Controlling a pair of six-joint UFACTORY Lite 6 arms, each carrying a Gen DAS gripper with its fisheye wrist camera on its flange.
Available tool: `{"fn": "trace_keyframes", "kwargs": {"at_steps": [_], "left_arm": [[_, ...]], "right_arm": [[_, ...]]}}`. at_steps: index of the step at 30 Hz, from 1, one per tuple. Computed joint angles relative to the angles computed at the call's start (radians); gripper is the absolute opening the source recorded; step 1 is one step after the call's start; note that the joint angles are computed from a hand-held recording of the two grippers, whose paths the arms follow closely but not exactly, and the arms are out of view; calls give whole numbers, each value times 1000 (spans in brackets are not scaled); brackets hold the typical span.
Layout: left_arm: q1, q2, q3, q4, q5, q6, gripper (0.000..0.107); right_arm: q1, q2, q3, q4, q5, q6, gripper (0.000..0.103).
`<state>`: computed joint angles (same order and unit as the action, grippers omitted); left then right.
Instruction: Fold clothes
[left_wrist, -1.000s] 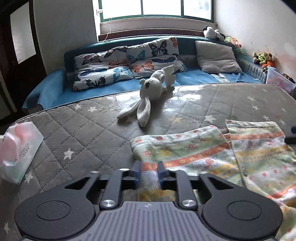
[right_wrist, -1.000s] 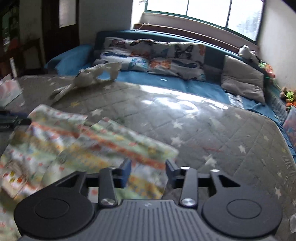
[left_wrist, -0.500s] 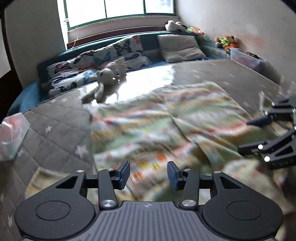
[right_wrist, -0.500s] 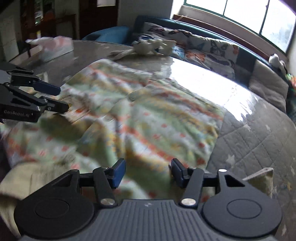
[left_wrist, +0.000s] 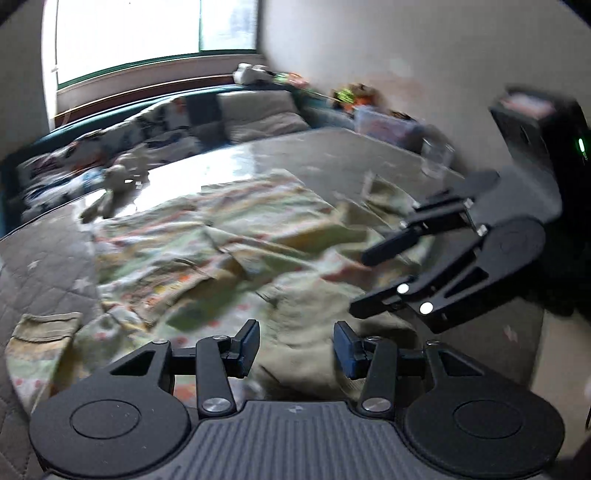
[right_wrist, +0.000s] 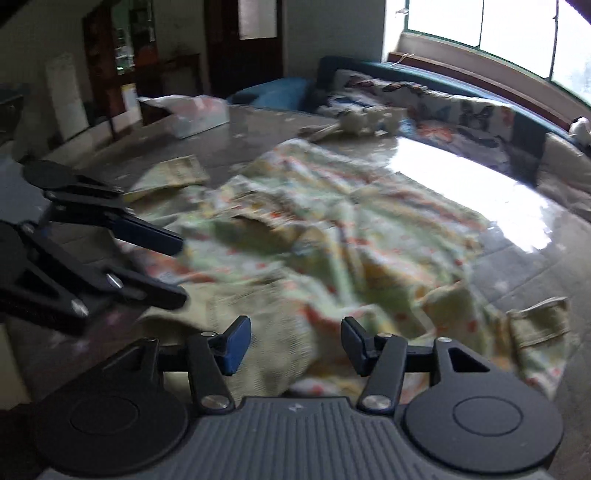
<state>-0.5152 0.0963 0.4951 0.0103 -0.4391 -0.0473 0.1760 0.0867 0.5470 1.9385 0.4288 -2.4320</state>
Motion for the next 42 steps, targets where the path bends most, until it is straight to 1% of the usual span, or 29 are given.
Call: {"fn": "trace_keyframes", "kwargs": {"at_steps": [2, 3, 4, 5, 6, 7, 8, 10, 12, 14, 16, 17, 18, 19, 20, 21, 22, 23, 24, 26, 27, 28, 29, 32, 35, 36, 37, 40, 42], "left_arm": [[-26, 27, 1, -54, -2, 58, 47], [-40, 47, 8, -96, -3, 95, 45], [-52, 68, 15, -138, -4, 131, 36], [-64, 91, 24, -187, -10, 175, 29], [-68, 97, 20, -211, -17, 195, 15], [-68, 101, 16, -222, -23, 206, 12], [-62, 73, -1, -190, -19, 180, 10], [-54, 7, -44, -131, -17, 148, 7], [-66, -63, -90, -151, -19, 205, 7], [-61, -81, -115, -95, -11, 192, 7], [-45, -45, -103, -28, 3, 152, 7], [-34, -14, -85, -1, 11, 134, 8], [-22, 2, -75, 32, 19, 108, 13], [-6, -1, -67, 77, 32, 75, 15], [11, -29, -71, 129, 47, 33, 16], [27, -58, -74, 187, 61, -14, 23], [44, -102, -85, 246, 72, -53, 32], [60, -145, -94, 309, 82, -97, 36], [73, -186, -101, 341, 86, -115, 38], [102, -253, -104, 432, 89, -184, 39], [110, -276, -101, 450, 87, -203, 39], [111, -264, -80, 426, 86, -183, 39], [106, -248, -59, 378, 82, -145, 39], [101, -77, 54, 348, 23, -177, 38], [85, 136, 212, 348, 7, -262, 35], [81, 202, 267, 359, 9, -300, 32], [75, 257, 311, 376, 14, -329, 32], [53, 365, 389, 397, 26, -375, 31], [33, 396, 396, 388, 23, -367, 31]], "right_arm": [[19, -11, -30, 16, 2, -22, 52], [35, -11, -43, 62, -6, -64, 50], [54, -8, -56, 123, -15, -116, 47], [73, -5, -69, 188, -23, -172, 35], [85, -2, -77, 248, -27, -222, 27], [94, 2, -84, 303, -28, -270, 14], [96, -1, -87, 315, -29, -277, 9], [82, -45, -105, 234, -32, -214, 8], [73, -104, -132, 162, -40, -173, 8], [77, -158, -161, 78, -53, -121, 8], [100, -145, -171, 87, -64, -144, 8], [113, -121, -168, 131, -70, -187, 9], [124, -93, -160, 157, -77, -213, 11], [119, -96, -163, 141, -72, -204, 16], [105, -111, -168, 84, -64, -158, 18], [90, -126, -170, 21, -55, -108, 23], [75, -141, -173, -37, -45, -61, 24], [52, -164, -174, -122, -39, 10, 24], [25, -189, -174, -215, -31, 91, 25], [-49, -219, -162, -398, 24, 262, 38], [-81, -228, -157, -435, 44, 294, 38], [-110, -237, -153, -457, 60, 313, 38], [-142, -239, -144, -454, 69, 313, 38], [-210, -198, -114, -316, 57, 214, 38], [-263, -78, -51, -66, 52, 18, 38], [-279, -24, -18, 11, 53, -40, 38], [-294, 34, 25, 62, 50, -68, 38], [-337, 205, 159, 109, 62, -80, 38], [-358, 306, 239, 137, 63, -86, 38]]}}
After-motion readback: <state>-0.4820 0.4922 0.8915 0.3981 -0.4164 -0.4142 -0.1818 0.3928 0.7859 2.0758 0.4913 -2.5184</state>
